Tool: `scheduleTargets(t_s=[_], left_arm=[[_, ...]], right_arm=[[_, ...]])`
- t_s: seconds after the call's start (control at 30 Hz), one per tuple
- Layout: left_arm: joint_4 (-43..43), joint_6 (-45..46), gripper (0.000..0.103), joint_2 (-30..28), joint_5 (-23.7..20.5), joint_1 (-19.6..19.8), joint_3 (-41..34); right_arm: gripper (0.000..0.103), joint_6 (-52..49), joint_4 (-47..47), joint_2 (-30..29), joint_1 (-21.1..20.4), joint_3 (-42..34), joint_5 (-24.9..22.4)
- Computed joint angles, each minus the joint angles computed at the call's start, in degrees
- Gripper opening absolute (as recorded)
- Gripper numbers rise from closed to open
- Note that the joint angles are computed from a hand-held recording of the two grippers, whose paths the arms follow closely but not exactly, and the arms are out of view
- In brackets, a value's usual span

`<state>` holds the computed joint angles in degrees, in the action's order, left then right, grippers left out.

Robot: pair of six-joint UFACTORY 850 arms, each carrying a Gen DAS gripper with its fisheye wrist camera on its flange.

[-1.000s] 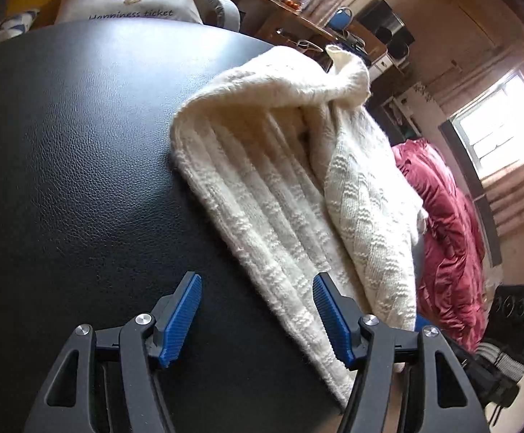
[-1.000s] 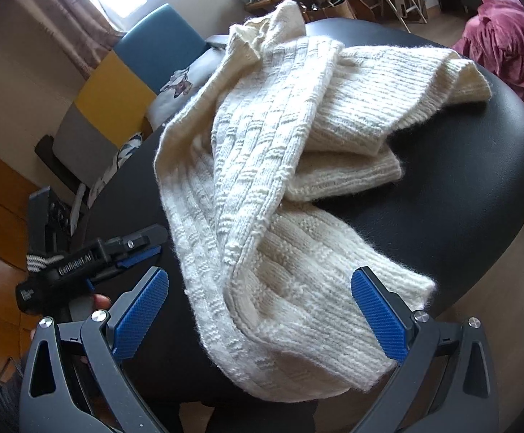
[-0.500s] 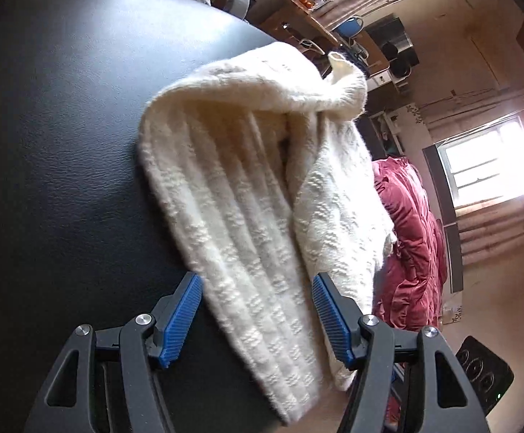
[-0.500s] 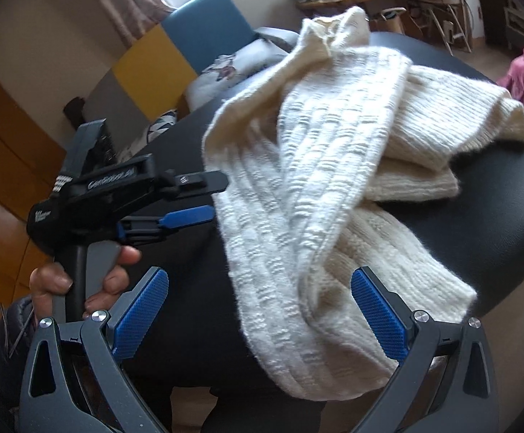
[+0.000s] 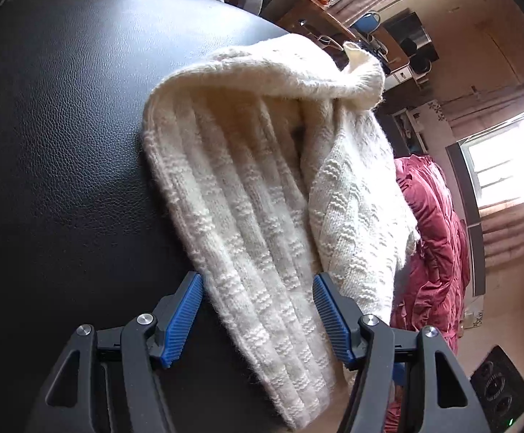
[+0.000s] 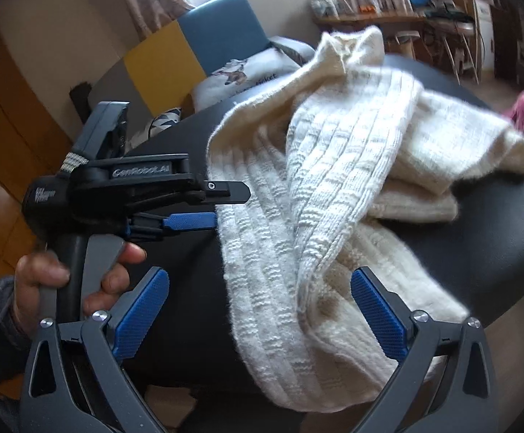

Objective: Fold clothes

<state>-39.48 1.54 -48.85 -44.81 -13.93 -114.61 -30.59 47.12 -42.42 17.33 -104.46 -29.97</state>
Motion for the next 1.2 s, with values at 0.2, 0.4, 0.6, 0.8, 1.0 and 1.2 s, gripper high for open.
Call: scheduleTargets(t_s=[0.2,0.4,0.6,0.8,1.0,1.2], left_arm=[[-0.27,-0.93,0.065,-0.77,-1.14,0.12,-1.13],[2.31,-0.63,0.065,-0.35,-0.29,-0.55,-0.79],[1.45,0.83,0.065,-0.47,-0.41,-0.51,-0.82],[-5.94,2.08,0.062,-1.88,-2.70,0.78,-1.88],[-8.95,2.12,0.055,-1.66,-2.60,0.97,-0.80],[-12.89,1.13,0.045,-1.57,-3.78,1.13,0.77]], right_arm=[[0.100,4.11,4.62,-1.94,-1.51,-1.97,-3.99],[0.080,15.68,-12.46,-2.77,0.20,-4.46,-3.22],[0.029,19.19,-14.91,-4.77,-0.30,-6.93,-4.71],[0.008,19.35,-17.84,-4.44,0.18,-6.30,-2.12],[0.008,18.54,-19.11,-4.04,0.38,-5.72,-1.19],[0.008,17.94,-19.86,-3.68,0.27,-5.25,-0.82]])
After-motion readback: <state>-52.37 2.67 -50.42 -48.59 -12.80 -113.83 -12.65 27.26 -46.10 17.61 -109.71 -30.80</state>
